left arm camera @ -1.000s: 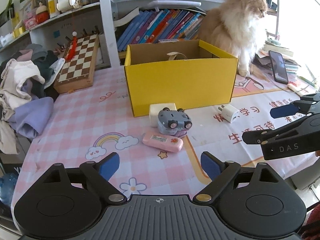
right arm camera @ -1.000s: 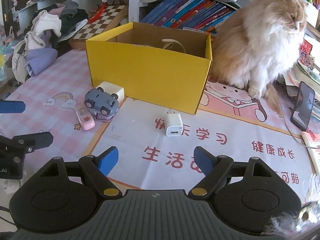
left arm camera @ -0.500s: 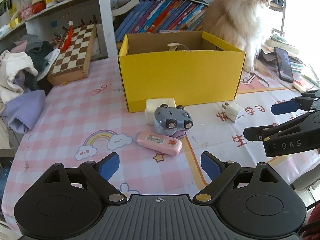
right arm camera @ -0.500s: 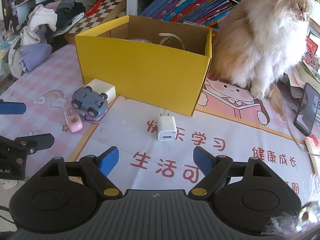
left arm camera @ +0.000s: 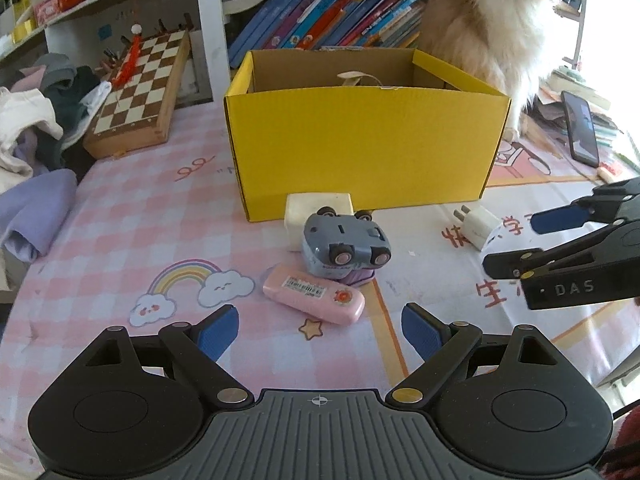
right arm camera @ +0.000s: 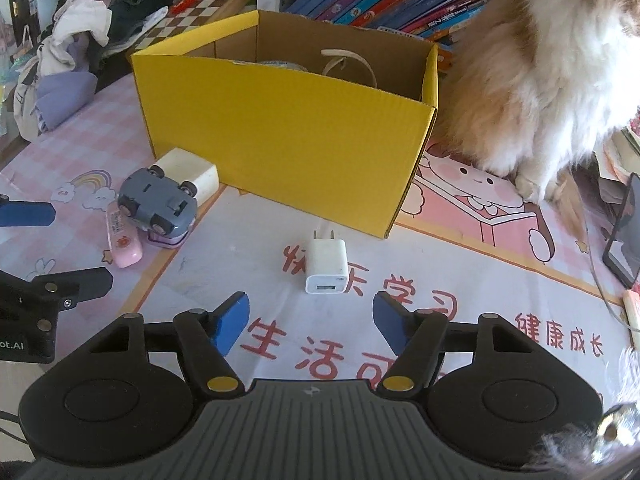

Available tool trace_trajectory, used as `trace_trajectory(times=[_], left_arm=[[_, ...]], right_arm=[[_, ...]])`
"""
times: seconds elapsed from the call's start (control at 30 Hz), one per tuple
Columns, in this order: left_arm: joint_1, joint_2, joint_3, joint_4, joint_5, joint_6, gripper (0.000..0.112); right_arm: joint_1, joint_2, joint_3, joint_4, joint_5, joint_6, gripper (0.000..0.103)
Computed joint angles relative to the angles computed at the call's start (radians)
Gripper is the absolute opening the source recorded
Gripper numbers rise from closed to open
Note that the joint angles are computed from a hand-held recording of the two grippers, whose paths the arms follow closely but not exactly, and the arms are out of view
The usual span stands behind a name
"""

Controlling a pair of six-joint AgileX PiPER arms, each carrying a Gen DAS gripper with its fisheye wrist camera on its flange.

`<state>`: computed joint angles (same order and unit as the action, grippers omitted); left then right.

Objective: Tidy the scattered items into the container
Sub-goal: 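Move the left tool to the pink pencil case while the right tool approaches the white charger plug, then close the left tool on the pink pencil case while the right tool grips the white plug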

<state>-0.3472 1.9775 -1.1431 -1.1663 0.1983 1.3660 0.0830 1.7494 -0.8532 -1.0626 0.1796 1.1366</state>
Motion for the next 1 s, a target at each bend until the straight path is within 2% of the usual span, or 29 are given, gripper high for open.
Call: trace_trajectory(times=[0.1, 0.23, 0.6, 0.8, 1.0], left_arm=[[-0.002, 0.016, -0.021, 0.006, 0.001, -0.025, 0.090], [-0.017, 0.047, -0.059, 0.164, -0.018, -0.204, 0.090], [-0.052, 0.124, -0.162, 0.574, -0.005, -0.634, 0.090], [-0.056, 0.152, -0.206, 0.743, 0.015, -0.822, 0.089], [-0.057, 0.163, -0.222, 0.790, 0.022, -0.875, 0.088]], right_arm=[[-0.017, 0.023, -0.028, 0.112, -0.009, -0.131, 0.064], [-0.035, 0.050, -0.063, 0.250, -0.013, -0.295, 0.063], [-0.085, 0.110, -0.142, 0.643, -0.008, -0.741, 0.061], [-0.101, 0.141, -0.179, 0.794, 0.002, -0.904, 0.057], [-0.107, 0.161, -0.203, 0.874, 0.011, -0.988, 0.055]])
